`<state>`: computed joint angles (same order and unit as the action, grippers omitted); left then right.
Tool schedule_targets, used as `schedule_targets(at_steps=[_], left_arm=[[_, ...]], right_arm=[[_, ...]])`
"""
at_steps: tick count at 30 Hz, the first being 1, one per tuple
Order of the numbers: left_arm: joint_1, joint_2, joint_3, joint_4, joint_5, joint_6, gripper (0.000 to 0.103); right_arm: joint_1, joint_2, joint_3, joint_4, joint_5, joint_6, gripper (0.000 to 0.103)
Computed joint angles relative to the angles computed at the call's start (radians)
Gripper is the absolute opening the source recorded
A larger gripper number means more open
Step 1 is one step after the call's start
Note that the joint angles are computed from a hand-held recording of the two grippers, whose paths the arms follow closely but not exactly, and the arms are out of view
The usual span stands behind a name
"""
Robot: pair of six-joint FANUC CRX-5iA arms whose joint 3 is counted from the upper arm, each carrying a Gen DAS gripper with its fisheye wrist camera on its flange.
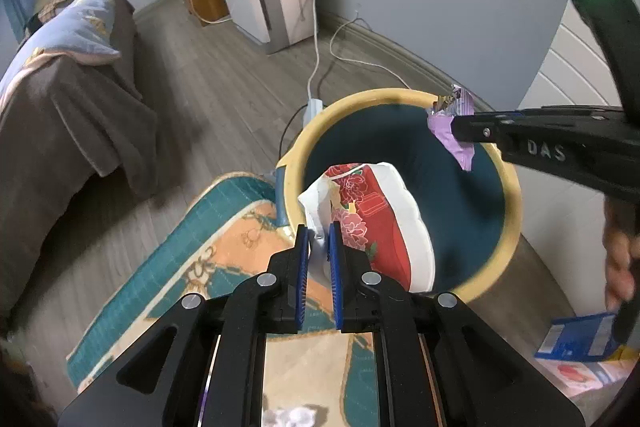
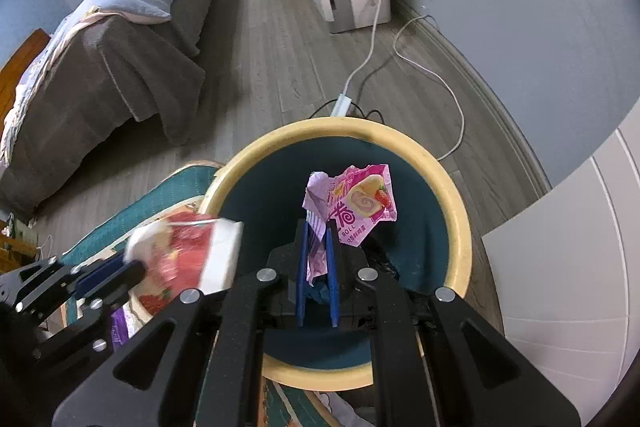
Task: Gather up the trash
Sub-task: 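Carry the box and wrapper over the wastebasket and open both tools to drop them, then move both open tools back over the remaining trash on the cushion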
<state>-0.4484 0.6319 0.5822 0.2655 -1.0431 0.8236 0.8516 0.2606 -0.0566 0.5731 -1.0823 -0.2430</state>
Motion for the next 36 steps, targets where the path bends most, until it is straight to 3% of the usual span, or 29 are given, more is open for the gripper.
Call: schedule_targets(at_steps=[6,11,13,14,15,16,17,20,21,23,25,33,36], left_arm=[[-0.007,0.029,0.041,0.006,0.020,0.019,0.011],[0.003,0.006,-0.003,0.061,0.075,-0.009,0.013],[0.006,0.004,-0.006,0.055,0.079,-0.003,0.018],[0.008,0.001,-0.013,0.057,0.085,0.001,0.026],[0.011,-0.004,-0.021,0.058,0.093,0.005,0.043],[0.015,-0.015,-0.043,0.063,0.116,0.007,0.051],[0.020,-0.028,-0.067,0.073,0.144,0.005,0.067],[0.036,-0.065,-0.138,0.119,0.216,-0.005,0.088],[0.043,-0.077,-0.157,0.128,0.234,0.004,0.092],[0.056,-0.087,-0.175,0.150,0.243,0.017,0.094],[0.070,-0.093,-0.185,0.171,0.237,0.037,0.096],[0.122,-0.142,-0.246,0.153,0.256,0.069,0.097],[0.160,-0.172,-0.300,0.195,0.254,0.026,0.097]], right_arm=[[-0.001,0.001,-0.003,0.020,0.000,-0.015,0.008],[0.009,0.006,-0.002,0.069,-0.023,-0.027,0.009],[0.011,0.007,-0.001,0.077,-0.028,-0.028,0.009],[0.012,0.010,0.002,0.080,-0.033,-0.025,0.010],[0.012,0.011,0.004,0.081,-0.035,-0.022,0.011],[0.013,0.011,0.005,0.083,-0.036,-0.019,0.018],[0.014,0.013,0.006,0.086,-0.039,-0.017,0.029],[0.017,0.020,0.017,0.094,-0.062,-0.016,0.053],[0.018,0.019,0.016,0.099,-0.063,-0.022,0.057],[0.021,0.013,0.005,0.122,-0.059,-0.046,0.084],[0.025,0.011,-0.002,0.149,-0.058,-0.066,0.098],[0.024,0.041,0.047,0.133,-0.072,0.006,0.097],[0.029,0.042,0.051,0.135,-0.076,0.011,0.097]])
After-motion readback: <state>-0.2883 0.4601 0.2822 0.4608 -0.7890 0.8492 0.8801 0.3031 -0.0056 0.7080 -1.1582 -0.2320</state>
